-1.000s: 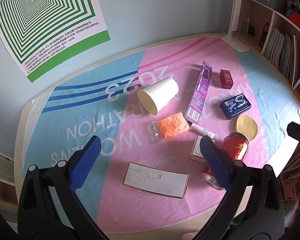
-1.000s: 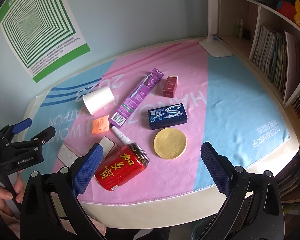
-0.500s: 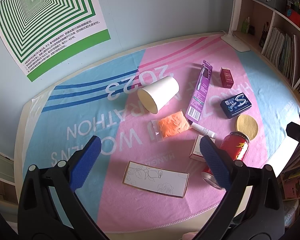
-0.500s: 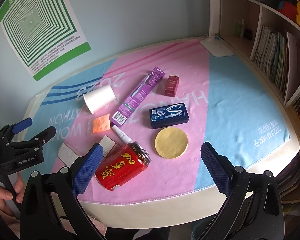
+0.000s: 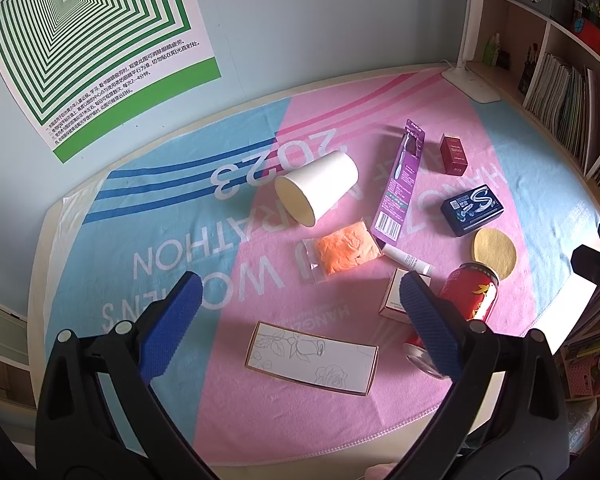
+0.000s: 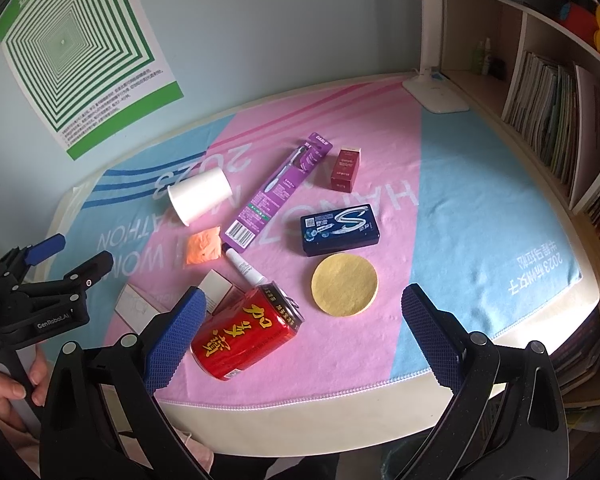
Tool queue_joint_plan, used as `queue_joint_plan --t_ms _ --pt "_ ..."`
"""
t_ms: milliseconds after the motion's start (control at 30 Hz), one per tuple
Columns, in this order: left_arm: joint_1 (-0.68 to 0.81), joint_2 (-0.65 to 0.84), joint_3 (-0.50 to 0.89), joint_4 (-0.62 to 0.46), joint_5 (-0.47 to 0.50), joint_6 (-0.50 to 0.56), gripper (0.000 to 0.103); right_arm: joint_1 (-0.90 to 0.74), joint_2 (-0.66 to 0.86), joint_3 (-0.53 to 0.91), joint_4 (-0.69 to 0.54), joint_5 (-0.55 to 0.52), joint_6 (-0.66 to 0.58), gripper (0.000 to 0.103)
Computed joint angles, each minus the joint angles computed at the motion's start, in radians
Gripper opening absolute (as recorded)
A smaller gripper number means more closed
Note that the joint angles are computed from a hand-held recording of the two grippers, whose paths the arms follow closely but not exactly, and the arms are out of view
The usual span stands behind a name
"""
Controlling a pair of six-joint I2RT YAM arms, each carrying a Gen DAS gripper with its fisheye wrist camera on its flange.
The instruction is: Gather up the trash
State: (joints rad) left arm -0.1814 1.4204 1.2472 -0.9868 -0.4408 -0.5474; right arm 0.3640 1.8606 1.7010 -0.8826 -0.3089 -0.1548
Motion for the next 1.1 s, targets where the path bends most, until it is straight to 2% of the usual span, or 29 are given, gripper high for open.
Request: queue_joint_plan --t_ms 467,633,833,1100 --pt "0.008 0.013 0.001 0.003 0.008 0.005 0.097 0.009 0.021 0.014 -0.008 0.005 -0.002 0.097" --pt "0.030 0.048 0.017 0.022 0.011 0.051 0.097 0.023 0.059 0.051 -0.012 0.019 -0.010 0.097" --pt "0.093 0.116 0.046 0.071 0.034 0.156 0.097 0.048 0.160 0.155 -0.039 0.045 -0.016 0.097" --pt "0.172 0.241 0.107 0.126 0.087 0.267 0.097 0.076 0.350 0.371 -0.124 0.088 -0.021 0.097"
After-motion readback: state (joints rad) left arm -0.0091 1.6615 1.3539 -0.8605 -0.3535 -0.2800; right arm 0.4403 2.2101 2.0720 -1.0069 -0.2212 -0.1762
